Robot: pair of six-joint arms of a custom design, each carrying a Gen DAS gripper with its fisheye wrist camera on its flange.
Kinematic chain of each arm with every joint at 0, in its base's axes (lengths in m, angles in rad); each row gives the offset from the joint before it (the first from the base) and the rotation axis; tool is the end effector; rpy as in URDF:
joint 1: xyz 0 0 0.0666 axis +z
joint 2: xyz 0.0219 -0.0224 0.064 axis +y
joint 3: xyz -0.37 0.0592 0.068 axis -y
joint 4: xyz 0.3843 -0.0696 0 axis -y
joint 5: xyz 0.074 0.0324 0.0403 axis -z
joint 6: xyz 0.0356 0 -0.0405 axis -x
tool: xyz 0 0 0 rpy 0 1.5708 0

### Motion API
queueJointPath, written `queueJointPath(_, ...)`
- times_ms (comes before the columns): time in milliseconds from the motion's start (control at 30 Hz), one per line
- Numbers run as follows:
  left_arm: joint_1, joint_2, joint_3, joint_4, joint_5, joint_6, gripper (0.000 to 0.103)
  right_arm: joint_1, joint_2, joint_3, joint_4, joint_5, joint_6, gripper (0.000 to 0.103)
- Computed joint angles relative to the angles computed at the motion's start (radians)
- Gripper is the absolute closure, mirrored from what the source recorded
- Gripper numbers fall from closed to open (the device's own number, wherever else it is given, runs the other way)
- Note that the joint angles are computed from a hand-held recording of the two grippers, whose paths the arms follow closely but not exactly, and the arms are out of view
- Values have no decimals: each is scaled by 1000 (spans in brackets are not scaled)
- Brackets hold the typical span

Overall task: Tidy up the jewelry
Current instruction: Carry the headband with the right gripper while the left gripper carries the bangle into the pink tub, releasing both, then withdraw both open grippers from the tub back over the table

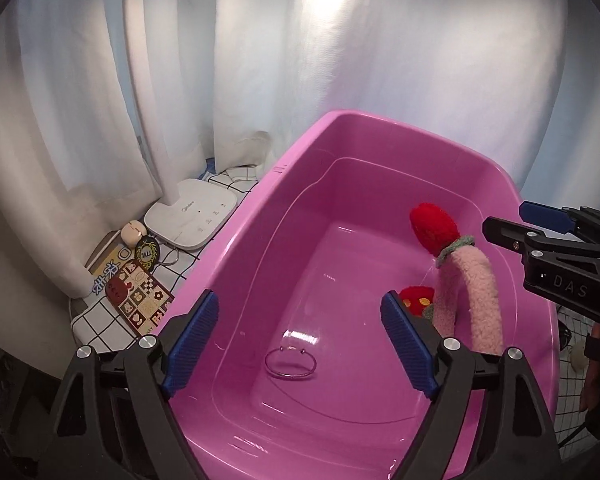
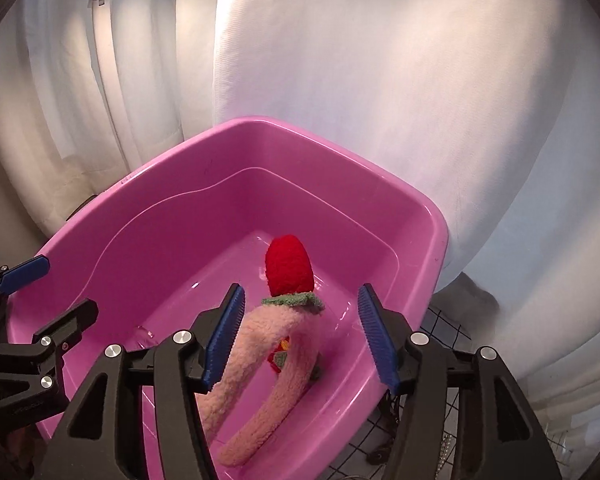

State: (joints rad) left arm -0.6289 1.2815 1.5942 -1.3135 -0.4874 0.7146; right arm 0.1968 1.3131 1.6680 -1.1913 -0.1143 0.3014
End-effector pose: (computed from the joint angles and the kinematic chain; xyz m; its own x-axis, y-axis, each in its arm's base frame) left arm 0.3362 -0.2245 0.5340 -0.7209 -0.1916 -0.6660 -0.2079 0.9766 -0.0558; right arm 0.4179 0.0871 0.5579 -0.6152 -0.4234 -0.6651 -0.4732 0.8730 -0.1181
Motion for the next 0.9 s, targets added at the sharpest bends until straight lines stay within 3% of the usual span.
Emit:
queueJointPath(367,-31,-18,-3,10,-23,43,16,-83,-73,-17,18,-75,-30,44)
queueJointPath(533,-91,-24,25,6,-52,63,16,-175,-156,-73,16,-172,-31,44)
queueJointPath(733,-210,5,93,19,-105,68,14,-370,-266,-159,-18,-320,5,43)
queueJointPath(900,-308,52,156,41,-124,87,11,-626,-323,-203,-77,-439,103,43)
